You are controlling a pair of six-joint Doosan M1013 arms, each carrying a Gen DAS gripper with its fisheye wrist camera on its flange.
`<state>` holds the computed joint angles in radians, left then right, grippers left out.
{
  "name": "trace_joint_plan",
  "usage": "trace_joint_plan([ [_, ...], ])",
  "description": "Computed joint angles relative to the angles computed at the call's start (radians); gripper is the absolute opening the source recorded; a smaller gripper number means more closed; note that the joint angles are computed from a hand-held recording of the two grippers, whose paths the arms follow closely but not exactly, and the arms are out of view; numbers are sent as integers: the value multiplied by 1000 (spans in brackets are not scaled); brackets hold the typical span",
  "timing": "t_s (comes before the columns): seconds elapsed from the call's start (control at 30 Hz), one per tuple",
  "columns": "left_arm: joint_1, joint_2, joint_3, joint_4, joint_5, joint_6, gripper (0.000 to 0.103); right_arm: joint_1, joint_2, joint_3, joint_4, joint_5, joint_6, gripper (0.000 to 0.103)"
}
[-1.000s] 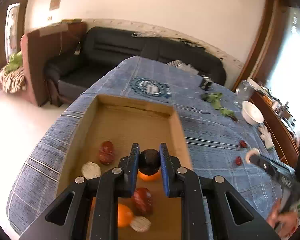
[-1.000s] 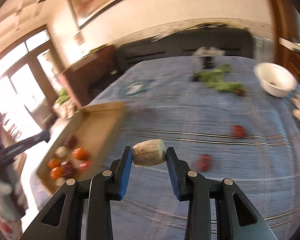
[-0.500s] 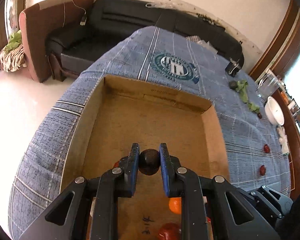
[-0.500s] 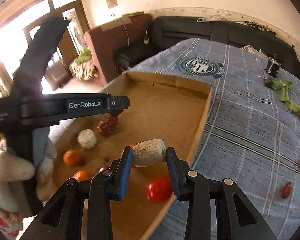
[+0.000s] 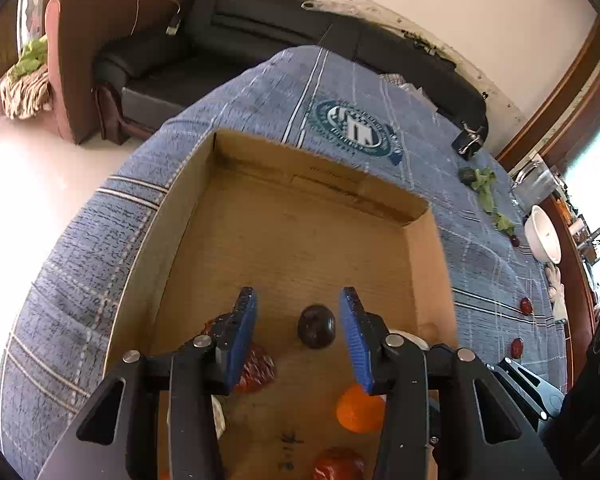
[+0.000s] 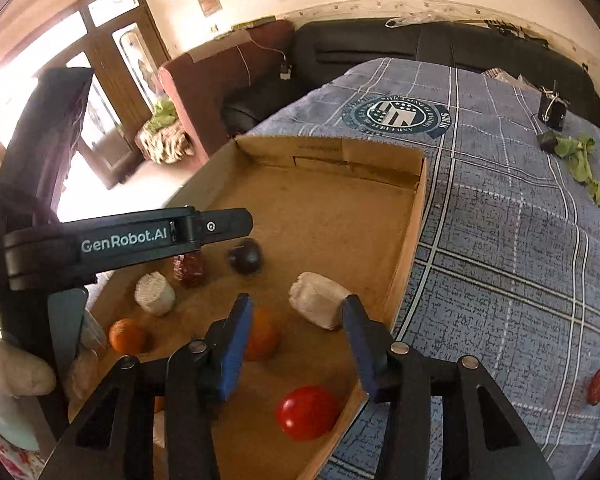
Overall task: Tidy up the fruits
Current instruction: 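Lower the dark date and rice cake into the box and open both tools, then withdraw both open tools from the box toward the last red dates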
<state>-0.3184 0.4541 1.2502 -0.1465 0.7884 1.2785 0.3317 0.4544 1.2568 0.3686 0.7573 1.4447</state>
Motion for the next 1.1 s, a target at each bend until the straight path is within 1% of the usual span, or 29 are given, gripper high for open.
trace_joint_plan([
  [0.07,-7,-20,17,19,-22,-7,47,-3,-21,23,25,-23,-21,57],
  [0.1,-13,-36,31,36,-45,-14,48,-6,-35,40,38,-38,-34,58],
  [0.17,-29,-65,57,103,-81,-56,53,-13,-62,73,51,-67,-49,65],
  [0.2,-46,-86,77,196,-102,-124,55,-17,-75,90,58,-80,-53,67],
  [0.27,-78,-119,108,378,-120,-268,68,-30,-105,129,84,-100,-61,68],
  [0.3,-102,-144,134,503,-133,-366,73,-39,-122,152,99,-111,-61,68],
  [0.33,-119,-161,155,578,-145,-427,82,-46,-135,169,106,-124,-57,68],
  [0.37,-142,-184,184,679,-160,-518,90,-53,-154,194,108,-143,-43,69],
  [0.43,-173,-215,225,790,-181,-626,95,-66,-184,235,112,-180,-12,72],
  [0.5,-199,-238,256,830,-202,-674,95,-77,-221,287,114,-227,32,75],
  [0.53,-214,-247,270,849,-205,-699,95,-82,-237,310,114,-247,53,77],
  [0.6,-245,-259,292,913,-201,-767,95,-88,-267,351,78,-291,122,77],
  [0.67,-272,-260,298,968,-175,-804,95,-91,-290,383,12,-319,201,79],
  [0.77,-315,-249,292,1045,-118,-794,95,-94,-310,409,-69,-331,281,79],
  [0.83,-332,-245,290,1061,-100,-784,95,-101,-318,421,-57,-336,277,79],
  [0.93,-342,-246,289,1030,-99,-745,95,-113,-327,436,-3,-341,235,80],
  [1.1,-356,-244,286,1028,-88,-732,95,-119,-339,454,-12,-357,240,80],
])
